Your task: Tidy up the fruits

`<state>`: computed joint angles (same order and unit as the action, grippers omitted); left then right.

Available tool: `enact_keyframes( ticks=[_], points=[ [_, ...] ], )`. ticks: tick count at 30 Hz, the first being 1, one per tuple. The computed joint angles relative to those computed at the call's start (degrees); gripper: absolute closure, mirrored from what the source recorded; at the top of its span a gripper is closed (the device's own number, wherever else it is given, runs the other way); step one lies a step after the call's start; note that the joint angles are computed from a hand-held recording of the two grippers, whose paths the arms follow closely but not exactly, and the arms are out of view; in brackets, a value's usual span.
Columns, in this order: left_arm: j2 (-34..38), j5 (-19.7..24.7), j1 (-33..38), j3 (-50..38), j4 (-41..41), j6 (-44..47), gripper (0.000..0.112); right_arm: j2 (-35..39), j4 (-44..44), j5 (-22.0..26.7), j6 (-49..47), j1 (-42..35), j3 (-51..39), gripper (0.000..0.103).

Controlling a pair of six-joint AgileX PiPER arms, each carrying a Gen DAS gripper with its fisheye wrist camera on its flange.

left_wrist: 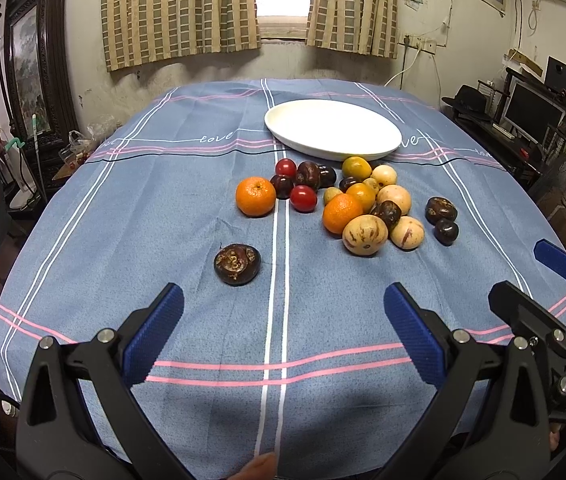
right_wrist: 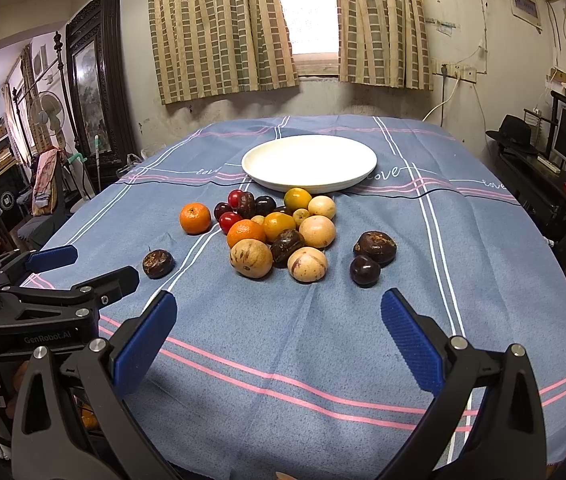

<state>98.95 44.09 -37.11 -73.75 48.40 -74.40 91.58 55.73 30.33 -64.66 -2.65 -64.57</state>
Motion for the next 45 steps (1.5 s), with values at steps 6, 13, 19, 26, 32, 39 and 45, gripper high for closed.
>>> enact_keyframes(
  ticks=[6, 13, 19, 26, 32, 39, 45],
  points=[
    [0.75, -1.01, -0.02, 1.49, 3.06, -1.3, 0.012, 1.17, -2.27, 1.64, 3.18, -0.26, -0.85, 0.002],
    [1.5, -10.72, 6.36, 2.5, -7.15, 12.49, 0.012, 7.34, -5.76, 9.14, 7.02, -1.84, -7.16, 0.002],
    [3.44, -14.48, 13.48, 0.02, -19.71, 27.94, 0.012, 11.91, -8.33, 12.41, 8.54, -1.29, -12.43, 0.002],
    [9.41, -12.44, 19.19, -7.23, -33.44, 43.64, 0.02, 16.22, -8.34, 13.37, 10.39, -2.88, -18.56, 0.002],
    [14.84, -10.08, 21.67, -12.5, -42.02, 52.21, 0.045, 21.12, -8.11, 18.03, 13.72, -5.47, -25.17, 0.002],
    [16.63, -11.06, 21.75, -13.72, -41.27, 52.29, 0.046, 25.31, -10.03, 20.32, 16.69, -6.46, -30.36, 0.002],
    [14.48, -14.55, 22.07, -9.75, -40.23, 49.93, 0.068, 27.05, -13.27, 20.02, 17.9, -6.29, -32.23, 0.002]
  ],
)
